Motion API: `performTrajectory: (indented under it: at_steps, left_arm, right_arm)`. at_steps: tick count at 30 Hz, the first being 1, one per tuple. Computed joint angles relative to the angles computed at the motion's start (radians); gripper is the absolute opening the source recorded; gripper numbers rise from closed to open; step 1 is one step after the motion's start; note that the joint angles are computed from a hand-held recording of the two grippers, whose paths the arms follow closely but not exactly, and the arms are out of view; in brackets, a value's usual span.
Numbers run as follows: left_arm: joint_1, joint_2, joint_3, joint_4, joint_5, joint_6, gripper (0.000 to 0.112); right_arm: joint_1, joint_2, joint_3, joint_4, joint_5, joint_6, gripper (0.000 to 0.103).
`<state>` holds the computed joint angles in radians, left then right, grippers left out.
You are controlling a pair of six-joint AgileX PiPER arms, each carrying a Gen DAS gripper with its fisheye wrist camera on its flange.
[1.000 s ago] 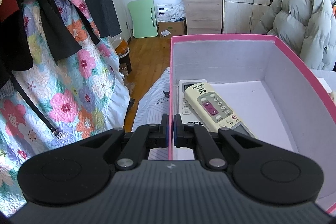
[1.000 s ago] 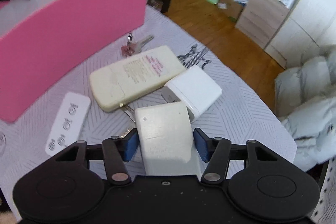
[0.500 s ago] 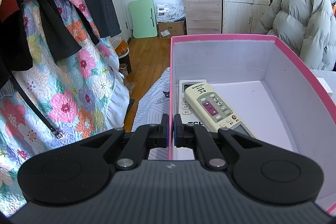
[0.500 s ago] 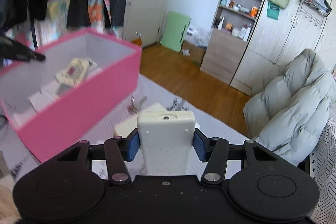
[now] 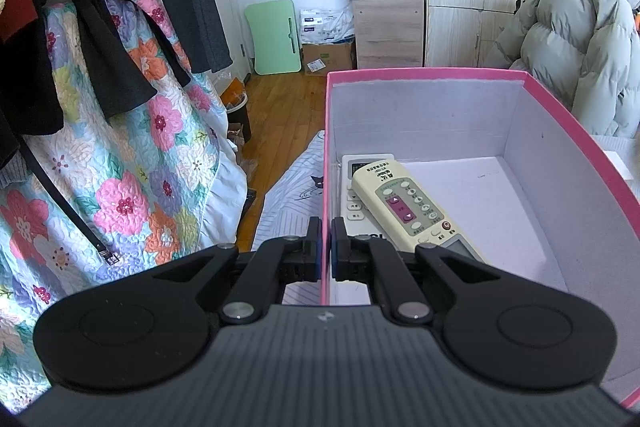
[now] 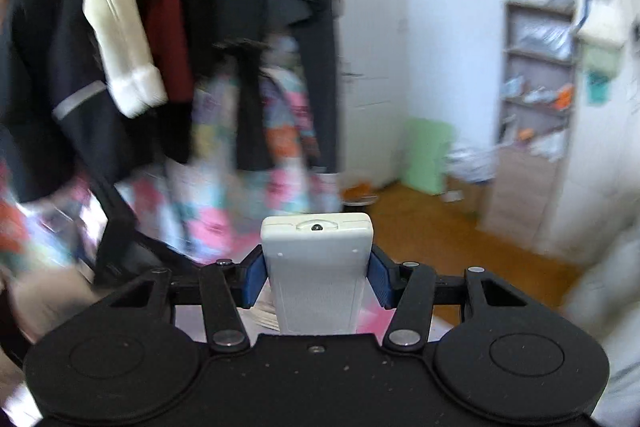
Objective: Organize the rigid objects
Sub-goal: 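Carry the cream remote over the pink box and release it inside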
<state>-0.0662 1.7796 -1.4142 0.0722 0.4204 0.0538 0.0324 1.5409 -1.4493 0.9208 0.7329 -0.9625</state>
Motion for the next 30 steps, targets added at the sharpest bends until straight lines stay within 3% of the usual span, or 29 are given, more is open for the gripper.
performTrajectory:
  at_steps: [3, 5, 8, 11, 14, 17, 19, 21, 25, 30]
  left_arm:
    - [0.0, 0.002, -0.009, 0.0, 0.011, 0.002, 0.003]
    - [0.006, 0.004, -0.014, -0.018, 0.013, 0.017, 0.003]
    - [0.008, 0.004, -0.015, -0.026, 0.013, 0.022, 0.003]
    - [0.008, 0.005, -0.016, -0.029, 0.013, 0.023, 0.003]
    - [0.004, 0.002, -0.013, -0.027, 0.013, 0.014, 0.003]
    - [0.001, 0.0, -0.009, -0.02, 0.007, 0.007, 0.003]
    - [0.006, -0.001, -0.006, -0.048, 0.001, 0.03, 0.003]
    - [0.01, 0.0, -0.007, -0.063, 0.0, 0.043, 0.003]
    - [0.014, 0.0, -0.006, -0.067, -0.006, 0.052, 0.003]
    - [0.018, 0.004, -0.01, -0.078, -0.008, 0.06, 0.003]
  right_arm:
    - [0.088, 0.127, -0.099, -0.068, -0.039, 0.081, 0.058]
    - [0.161, 0.236, -0.191, -0.208, -0.109, 0.192, 0.058]
    - [0.225, 0.406, -0.362, -0.408, -0.134, 0.405, 0.058]
    - [0.231, 0.535, -0.502, -0.404, -0.119, 0.476, 0.058]
    - [0.233, 0.53, -0.456, -0.371, -0.173, 0.435, 0.058]
    - [0.233, 0.504, -0.445, -0.488, -0.082, 0.505, 0.058]
    - [0.228, 0.446, -0.355, -0.47, -0.102, 0.446, 0.058]
    - [0.229, 0.404, -0.316, -0.515, -0.066, 0.449, 0.058]
    - [0.271, 0.354, -0.265, -0.697, 0.007, 0.542, 0.058]
    - [0.365, 0.333, -0.196, -0.973, -0.064, 0.662, 0.057]
